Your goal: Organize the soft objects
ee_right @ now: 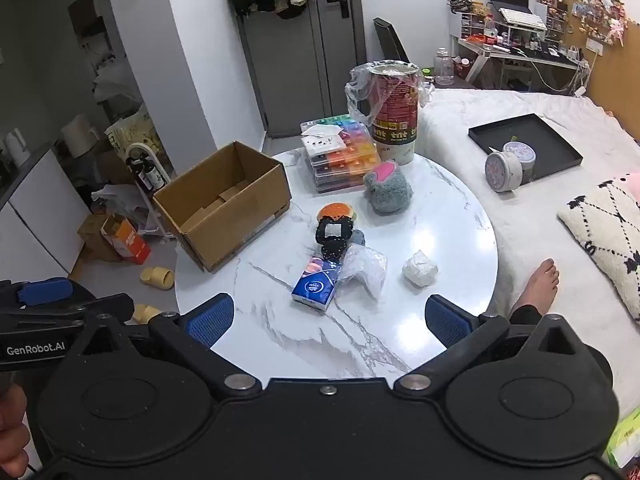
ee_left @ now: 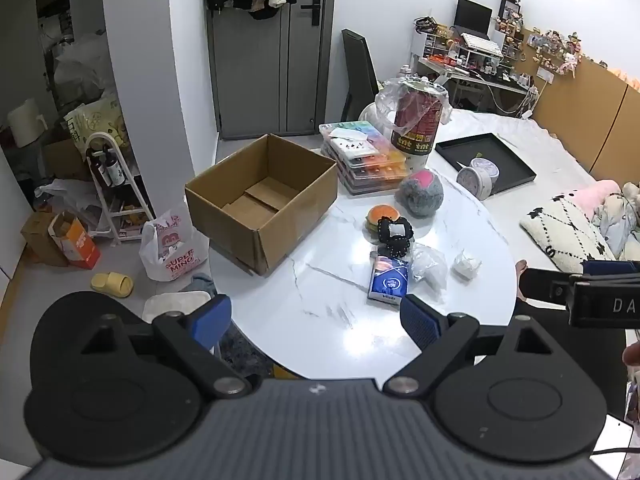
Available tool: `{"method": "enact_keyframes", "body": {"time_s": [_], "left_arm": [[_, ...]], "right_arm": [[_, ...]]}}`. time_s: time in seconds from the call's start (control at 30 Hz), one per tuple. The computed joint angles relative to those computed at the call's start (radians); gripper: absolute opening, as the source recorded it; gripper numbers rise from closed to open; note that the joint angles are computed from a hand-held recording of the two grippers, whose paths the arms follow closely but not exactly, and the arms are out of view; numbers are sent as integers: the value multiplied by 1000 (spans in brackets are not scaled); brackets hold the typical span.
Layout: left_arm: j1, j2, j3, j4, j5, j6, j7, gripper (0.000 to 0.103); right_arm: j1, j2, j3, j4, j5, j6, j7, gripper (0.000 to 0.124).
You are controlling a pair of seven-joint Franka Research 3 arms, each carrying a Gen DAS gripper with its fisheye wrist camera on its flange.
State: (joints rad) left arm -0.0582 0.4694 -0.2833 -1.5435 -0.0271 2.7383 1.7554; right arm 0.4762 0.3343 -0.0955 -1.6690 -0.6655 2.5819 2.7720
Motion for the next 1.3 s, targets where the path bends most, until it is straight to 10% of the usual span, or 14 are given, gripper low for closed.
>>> {"method": "enact_keyframes", "body": {"time_s": [1.3], "left_arm": [[27, -4, -4, -27, -17, 31, -16, 90]], "right_arm": [[21, 35, -14, 40, 24, 8, -59, 103]]}}
